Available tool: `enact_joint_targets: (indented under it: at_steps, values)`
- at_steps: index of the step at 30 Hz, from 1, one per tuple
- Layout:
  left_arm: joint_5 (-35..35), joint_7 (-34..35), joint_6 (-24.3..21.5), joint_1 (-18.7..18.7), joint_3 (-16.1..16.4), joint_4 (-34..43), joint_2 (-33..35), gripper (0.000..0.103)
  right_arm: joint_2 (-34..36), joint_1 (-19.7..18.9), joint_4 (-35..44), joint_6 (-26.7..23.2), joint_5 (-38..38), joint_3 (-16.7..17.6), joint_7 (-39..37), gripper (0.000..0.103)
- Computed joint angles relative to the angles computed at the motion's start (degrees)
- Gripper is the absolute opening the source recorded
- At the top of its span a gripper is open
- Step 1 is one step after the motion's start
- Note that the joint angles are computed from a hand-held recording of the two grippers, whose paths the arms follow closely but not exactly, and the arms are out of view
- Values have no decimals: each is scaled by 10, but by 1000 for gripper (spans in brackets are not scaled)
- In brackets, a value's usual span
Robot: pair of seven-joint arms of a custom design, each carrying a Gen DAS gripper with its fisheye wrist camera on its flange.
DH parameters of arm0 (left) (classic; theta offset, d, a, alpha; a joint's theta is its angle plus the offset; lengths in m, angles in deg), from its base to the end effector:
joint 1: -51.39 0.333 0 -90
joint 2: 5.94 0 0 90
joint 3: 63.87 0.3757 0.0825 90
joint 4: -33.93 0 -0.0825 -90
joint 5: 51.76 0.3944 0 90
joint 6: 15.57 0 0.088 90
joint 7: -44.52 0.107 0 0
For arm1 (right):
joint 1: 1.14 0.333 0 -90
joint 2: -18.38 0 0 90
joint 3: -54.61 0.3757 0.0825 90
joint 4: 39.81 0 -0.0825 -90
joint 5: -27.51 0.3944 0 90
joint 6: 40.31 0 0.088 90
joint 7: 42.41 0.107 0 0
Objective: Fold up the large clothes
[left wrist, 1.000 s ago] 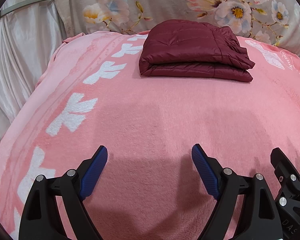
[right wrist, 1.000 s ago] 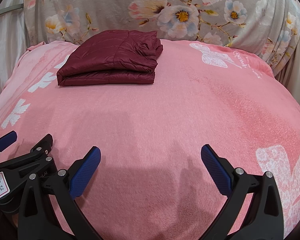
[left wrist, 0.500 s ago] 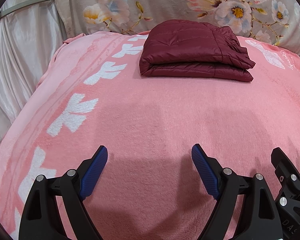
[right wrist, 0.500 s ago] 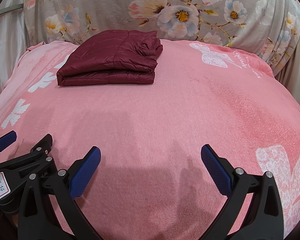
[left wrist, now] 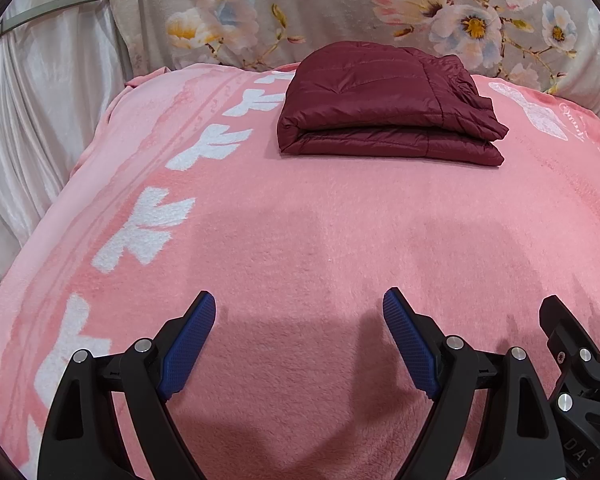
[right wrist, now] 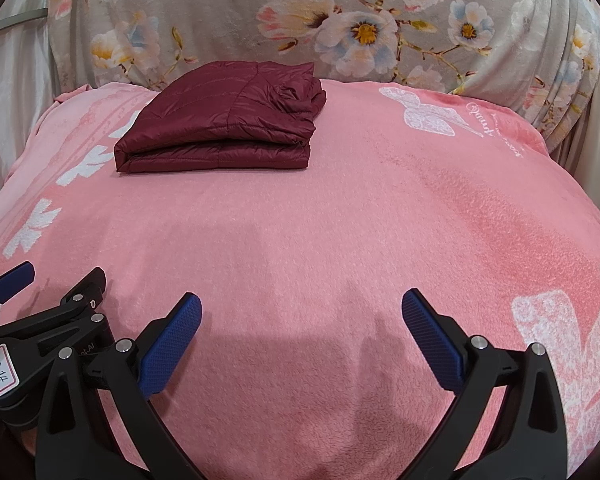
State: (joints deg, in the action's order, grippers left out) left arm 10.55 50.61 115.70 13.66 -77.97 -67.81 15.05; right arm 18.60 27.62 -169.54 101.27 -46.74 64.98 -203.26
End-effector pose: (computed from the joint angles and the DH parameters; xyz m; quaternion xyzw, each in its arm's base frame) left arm 0.4611 -0.5226 0.4326 -0.6188 0.6843 -0.2191 0.3175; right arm 0.4220 0.3463 0.4300 -0.5635 0.7063 -0.3281 0.2756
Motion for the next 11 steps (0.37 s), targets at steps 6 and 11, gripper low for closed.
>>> enact_joint_targets:
  at_steps: [6, 11]
  values:
    - [-2, 5, -3, 0, 0, 2, 1, 79, 0, 0, 0, -1, 0, 0, 0, 98]
    - [-5, 14, -8, -2, 0, 9, 3, 76, 0, 1, 0, -1, 0, 0, 0, 98]
